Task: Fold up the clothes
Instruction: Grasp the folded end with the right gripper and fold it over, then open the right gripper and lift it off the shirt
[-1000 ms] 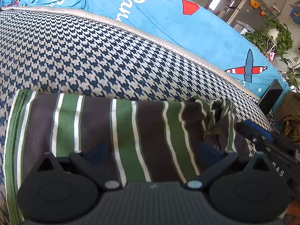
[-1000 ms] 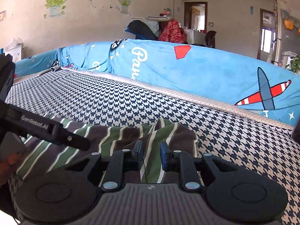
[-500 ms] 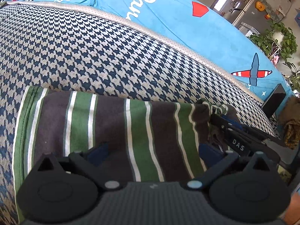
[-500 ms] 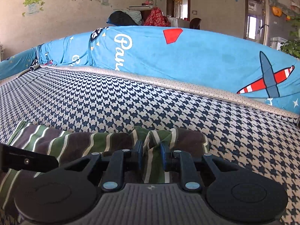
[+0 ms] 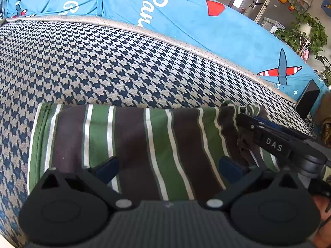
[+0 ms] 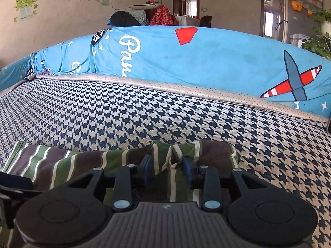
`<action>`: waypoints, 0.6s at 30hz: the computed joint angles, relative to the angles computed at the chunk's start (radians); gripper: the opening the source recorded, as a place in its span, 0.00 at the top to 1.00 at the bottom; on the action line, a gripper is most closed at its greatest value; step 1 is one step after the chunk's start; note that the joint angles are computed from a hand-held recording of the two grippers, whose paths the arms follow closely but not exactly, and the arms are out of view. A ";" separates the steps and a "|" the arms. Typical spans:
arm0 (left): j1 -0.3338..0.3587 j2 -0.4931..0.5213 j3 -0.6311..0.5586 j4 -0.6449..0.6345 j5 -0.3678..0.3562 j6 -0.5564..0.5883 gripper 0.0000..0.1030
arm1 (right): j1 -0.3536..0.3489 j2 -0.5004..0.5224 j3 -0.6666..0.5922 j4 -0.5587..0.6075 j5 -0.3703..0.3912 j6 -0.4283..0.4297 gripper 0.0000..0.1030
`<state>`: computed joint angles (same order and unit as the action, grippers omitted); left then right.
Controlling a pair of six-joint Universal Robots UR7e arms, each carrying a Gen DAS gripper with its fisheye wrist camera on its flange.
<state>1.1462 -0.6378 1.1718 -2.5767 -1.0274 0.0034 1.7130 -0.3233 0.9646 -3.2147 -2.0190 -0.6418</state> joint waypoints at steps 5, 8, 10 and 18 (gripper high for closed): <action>-0.004 -0.030 0.053 -0.048 0.023 0.013 0.00 | 0.014 -0.057 0.105 -0.009 0.031 0.070 0.68; -0.002 -0.052 0.086 -0.060 0.036 0.006 0.00 | 0.024 -0.076 0.159 -0.028 0.028 0.075 0.68; 0.003 -0.065 0.101 -0.059 0.035 0.001 0.00 | 0.029 -0.092 0.201 -0.039 0.027 0.097 0.68; 0.009 -0.109 0.162 -0.095 0.062 0.024 0.00 | 0.057 -0.131 0.362 -0.164 0.009 0.112 0.68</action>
<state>1.1554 -0.7465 1.3343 -2.6716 -0.9650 0.0270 1.7700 -0.4544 1.3265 -3.3788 -2.0104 -0.5295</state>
